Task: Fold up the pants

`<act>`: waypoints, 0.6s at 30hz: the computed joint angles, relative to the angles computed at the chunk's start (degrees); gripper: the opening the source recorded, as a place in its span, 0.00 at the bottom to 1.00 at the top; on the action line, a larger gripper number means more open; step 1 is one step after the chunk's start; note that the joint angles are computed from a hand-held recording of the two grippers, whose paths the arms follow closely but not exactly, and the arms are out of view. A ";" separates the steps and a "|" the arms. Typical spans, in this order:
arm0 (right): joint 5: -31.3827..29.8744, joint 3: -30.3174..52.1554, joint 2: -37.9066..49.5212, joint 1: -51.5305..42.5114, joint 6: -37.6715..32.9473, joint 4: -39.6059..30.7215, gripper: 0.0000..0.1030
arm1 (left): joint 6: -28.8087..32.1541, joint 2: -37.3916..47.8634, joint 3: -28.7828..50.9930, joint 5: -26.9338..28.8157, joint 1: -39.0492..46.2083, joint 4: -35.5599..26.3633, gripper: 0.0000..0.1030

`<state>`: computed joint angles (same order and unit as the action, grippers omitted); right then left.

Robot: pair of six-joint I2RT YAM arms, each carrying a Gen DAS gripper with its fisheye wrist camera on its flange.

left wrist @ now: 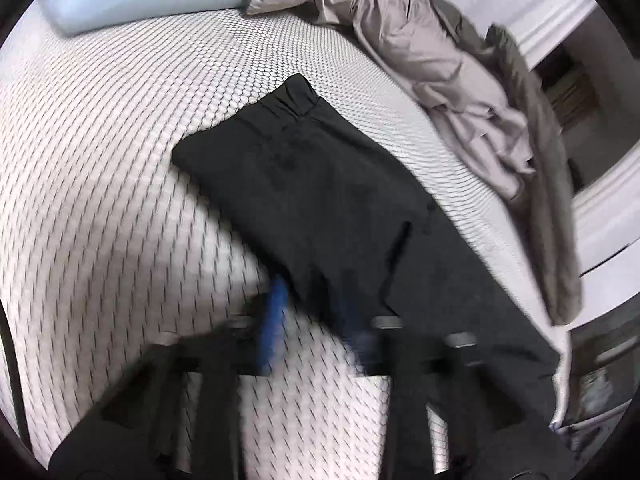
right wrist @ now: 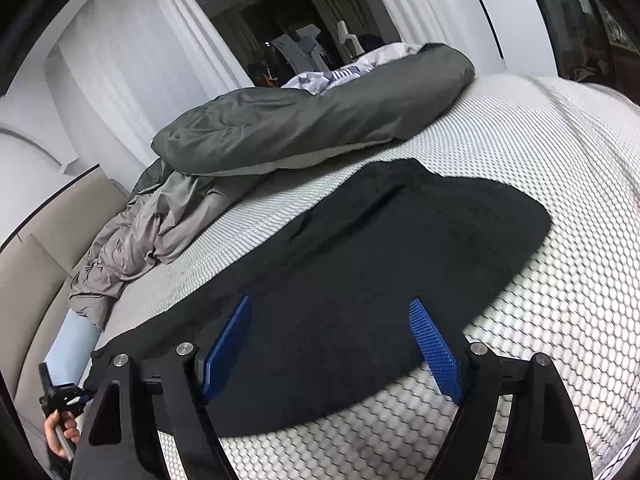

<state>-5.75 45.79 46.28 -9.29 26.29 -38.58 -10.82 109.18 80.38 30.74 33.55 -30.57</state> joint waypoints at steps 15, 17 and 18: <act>-24.77 -8.43 14.10 -26.54 10.64 18.47 0.36 | -5.31 6.21 1.69 -0.42 -5.79 5.07 0.04; -22.21 -9.02 14.14 -25.74 10.80 19.23 0.20 | -4.66 5.33 0.97 0.44 -5.30 6.48 0.02; -20.64 -9.16 12.55 -24.93 10.12 18.43 0.17 | -4.07 4.74 0.60 0.66 -5.02 6.76 0.02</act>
